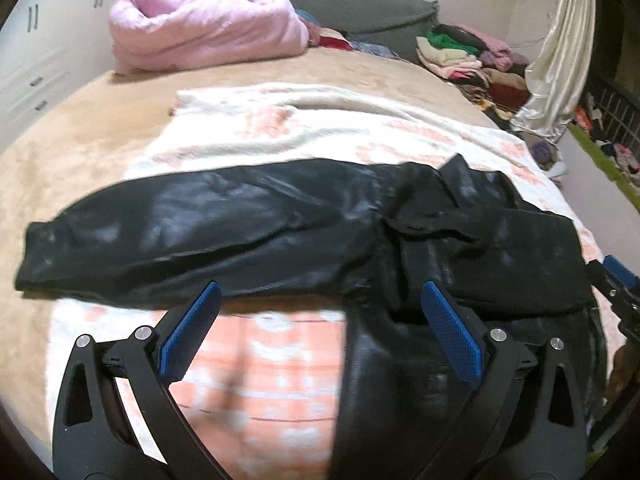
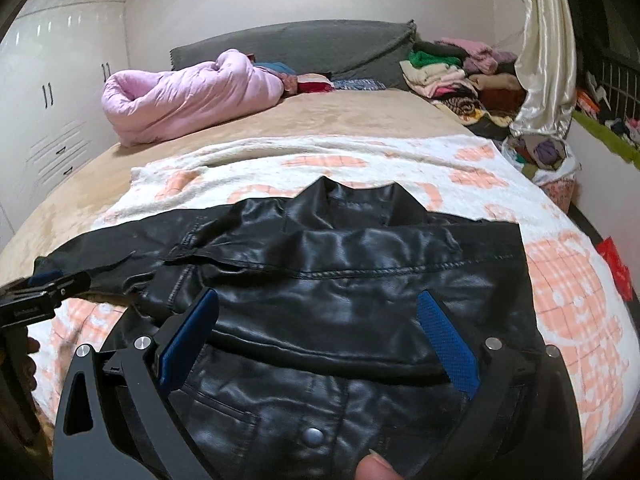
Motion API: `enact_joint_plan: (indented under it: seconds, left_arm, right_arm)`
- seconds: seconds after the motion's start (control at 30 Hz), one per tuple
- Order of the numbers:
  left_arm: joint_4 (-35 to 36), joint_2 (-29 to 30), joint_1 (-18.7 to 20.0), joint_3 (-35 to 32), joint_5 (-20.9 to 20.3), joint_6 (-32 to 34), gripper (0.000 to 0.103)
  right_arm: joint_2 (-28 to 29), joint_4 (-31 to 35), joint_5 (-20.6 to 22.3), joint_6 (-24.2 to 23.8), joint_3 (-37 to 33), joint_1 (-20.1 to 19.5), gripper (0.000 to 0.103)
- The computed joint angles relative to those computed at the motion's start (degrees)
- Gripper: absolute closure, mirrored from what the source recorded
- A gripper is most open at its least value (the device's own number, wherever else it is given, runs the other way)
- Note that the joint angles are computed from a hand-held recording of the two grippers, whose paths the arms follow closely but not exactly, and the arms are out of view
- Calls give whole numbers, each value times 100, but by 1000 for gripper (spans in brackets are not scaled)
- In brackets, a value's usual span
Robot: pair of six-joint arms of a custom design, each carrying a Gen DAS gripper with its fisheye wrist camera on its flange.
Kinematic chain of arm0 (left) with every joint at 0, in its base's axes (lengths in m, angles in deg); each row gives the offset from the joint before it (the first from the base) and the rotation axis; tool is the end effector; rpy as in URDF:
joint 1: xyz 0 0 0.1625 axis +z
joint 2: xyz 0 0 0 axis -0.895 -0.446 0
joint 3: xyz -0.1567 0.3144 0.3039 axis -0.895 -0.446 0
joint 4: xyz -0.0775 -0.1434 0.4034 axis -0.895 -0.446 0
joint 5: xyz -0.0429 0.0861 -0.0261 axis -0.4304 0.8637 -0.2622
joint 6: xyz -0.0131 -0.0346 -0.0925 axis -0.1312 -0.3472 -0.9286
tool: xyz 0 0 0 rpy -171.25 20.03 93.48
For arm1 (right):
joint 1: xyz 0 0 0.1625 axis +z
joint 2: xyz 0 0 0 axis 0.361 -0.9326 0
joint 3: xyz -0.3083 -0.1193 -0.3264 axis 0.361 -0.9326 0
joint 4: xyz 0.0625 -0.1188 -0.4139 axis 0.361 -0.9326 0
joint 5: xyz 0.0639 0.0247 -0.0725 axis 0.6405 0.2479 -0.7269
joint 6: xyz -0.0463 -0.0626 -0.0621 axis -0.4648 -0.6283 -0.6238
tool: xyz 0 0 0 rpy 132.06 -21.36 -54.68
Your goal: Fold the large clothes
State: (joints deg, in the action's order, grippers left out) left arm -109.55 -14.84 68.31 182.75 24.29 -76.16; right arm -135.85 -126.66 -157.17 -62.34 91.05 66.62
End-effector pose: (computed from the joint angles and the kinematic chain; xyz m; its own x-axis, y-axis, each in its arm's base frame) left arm -0.3752 -0.2297 0.0543 -0.6115 -0.6702 -0.4205 0.0990 0.4625 -0.8811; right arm 0.1140 -0.4155 0.3056 -0.5815 -0.6201 0.5266 -0.8116 0.4873 -0.3223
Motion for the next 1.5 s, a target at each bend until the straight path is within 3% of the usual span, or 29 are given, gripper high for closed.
enact_joint_plan:
  seconds: [0.67,1.5]
  left_arm:
    - [499,-554,-523,517,-684,-1230,9]
    - [757,-1232,-1162,1183,-1837,-2510,9]
  right_arm:
    - [562,-302,-161,245,258,935,4]
    - [1236,-469,-210,310,388,1696,4]
